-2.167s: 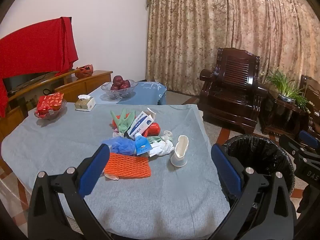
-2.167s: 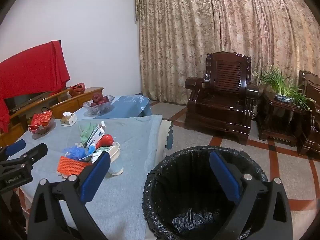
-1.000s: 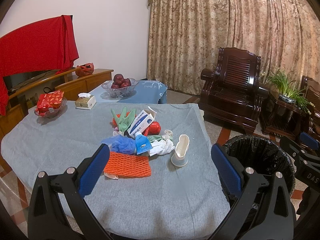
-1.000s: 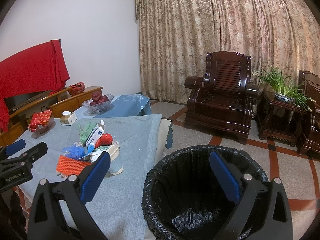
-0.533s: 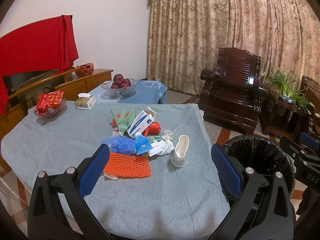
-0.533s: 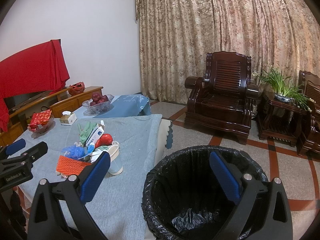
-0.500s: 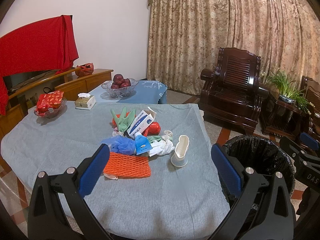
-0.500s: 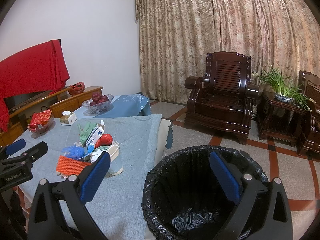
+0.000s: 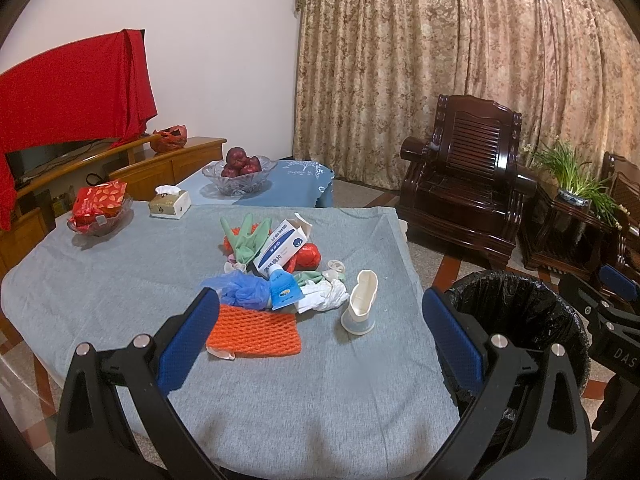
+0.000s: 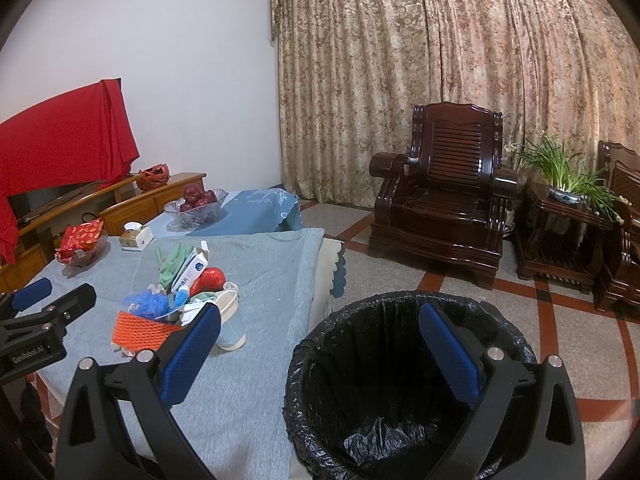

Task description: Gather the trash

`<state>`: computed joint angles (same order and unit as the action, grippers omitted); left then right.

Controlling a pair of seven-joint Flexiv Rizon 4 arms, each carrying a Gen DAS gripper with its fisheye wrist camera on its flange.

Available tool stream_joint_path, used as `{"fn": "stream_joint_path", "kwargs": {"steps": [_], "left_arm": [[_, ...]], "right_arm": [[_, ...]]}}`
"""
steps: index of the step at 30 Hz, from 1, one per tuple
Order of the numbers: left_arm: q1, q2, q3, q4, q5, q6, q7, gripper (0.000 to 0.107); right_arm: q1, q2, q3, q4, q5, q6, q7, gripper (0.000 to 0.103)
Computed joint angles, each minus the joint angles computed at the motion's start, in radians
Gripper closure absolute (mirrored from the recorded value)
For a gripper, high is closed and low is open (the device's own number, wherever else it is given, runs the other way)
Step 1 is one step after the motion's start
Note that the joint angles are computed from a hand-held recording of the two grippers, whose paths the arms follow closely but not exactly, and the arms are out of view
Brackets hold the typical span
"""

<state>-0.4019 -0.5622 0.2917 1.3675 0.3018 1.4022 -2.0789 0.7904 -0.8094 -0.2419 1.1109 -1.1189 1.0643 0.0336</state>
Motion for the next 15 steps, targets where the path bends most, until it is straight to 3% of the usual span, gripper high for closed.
{"fn": "stream_joint_path", "kwargs": {"steps": [15], "left_arm": [[0.001, 0.003, -0.003, 0.001, 0.002, -0.005, -0.002, 0.009]], "right_arm": [[-0.001, -0.006, 0.001, -0.006, 0.008, -0.001, -0.008, 0.006]]}}
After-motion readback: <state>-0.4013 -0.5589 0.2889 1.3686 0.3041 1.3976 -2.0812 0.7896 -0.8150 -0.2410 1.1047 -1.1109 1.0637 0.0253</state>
